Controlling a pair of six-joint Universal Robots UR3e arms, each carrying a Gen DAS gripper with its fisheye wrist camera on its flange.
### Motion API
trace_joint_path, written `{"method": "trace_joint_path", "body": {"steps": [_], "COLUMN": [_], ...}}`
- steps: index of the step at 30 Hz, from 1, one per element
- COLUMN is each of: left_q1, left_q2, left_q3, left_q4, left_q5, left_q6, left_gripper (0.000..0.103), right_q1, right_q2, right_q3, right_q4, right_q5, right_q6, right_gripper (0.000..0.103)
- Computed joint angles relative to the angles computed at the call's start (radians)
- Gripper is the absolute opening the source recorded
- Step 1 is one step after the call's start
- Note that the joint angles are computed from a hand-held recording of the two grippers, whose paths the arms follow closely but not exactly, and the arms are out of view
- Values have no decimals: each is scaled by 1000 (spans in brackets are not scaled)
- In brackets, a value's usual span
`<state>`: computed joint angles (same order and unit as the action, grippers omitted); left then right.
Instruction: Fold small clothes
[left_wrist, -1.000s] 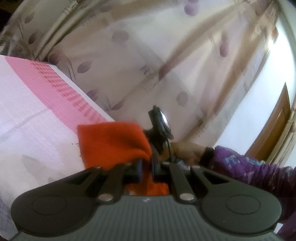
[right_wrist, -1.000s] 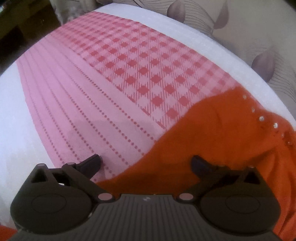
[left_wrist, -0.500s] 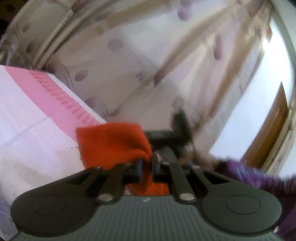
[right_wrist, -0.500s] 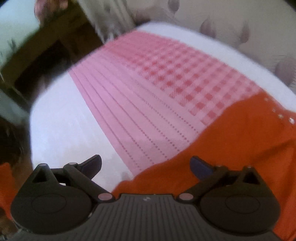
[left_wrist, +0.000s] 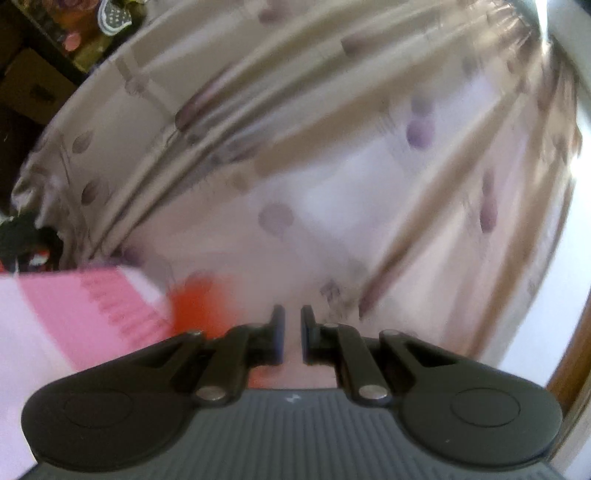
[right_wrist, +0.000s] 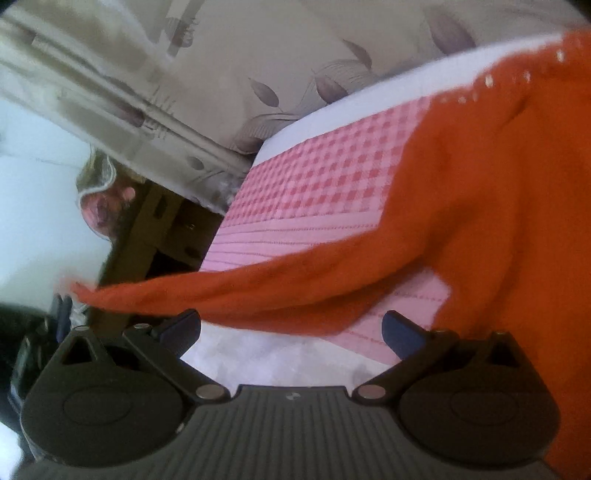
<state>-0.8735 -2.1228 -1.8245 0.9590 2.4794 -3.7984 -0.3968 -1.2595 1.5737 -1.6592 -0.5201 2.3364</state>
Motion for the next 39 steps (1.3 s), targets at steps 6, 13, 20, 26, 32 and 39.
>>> {"method": "trace_joint_path", "body": {"steps": [6,13,20,26,32,39], "left_q1": [49,83,134,206,257,318], "left_q2": [100,69,86,145,88,43], "left_q3": [-95,-423,-594,-659,-719,-774], "left_q4": [-82,-31,-23,-67,55,119], "left_q5": [-68,-178,-243,-299,-365,-433], "left_q6": [-161,-659,-785,-804,-842,-878], "left_gripper": [9,23,73,83,83,83], "right_q1": [56,236,507,710,836,826], "right_q2": [135,20,119,336,571,621], "right_q3": [-81,87,-21,-327,-719,-919], "right_q4": [88,-547,-833,-822,-646,-543], "right_q5": [96,-77,-308,-472,-583,-526], "right_q6": [130,260,47,27,69,188], "right_gripper": [103,94,79,54,40,6]}}
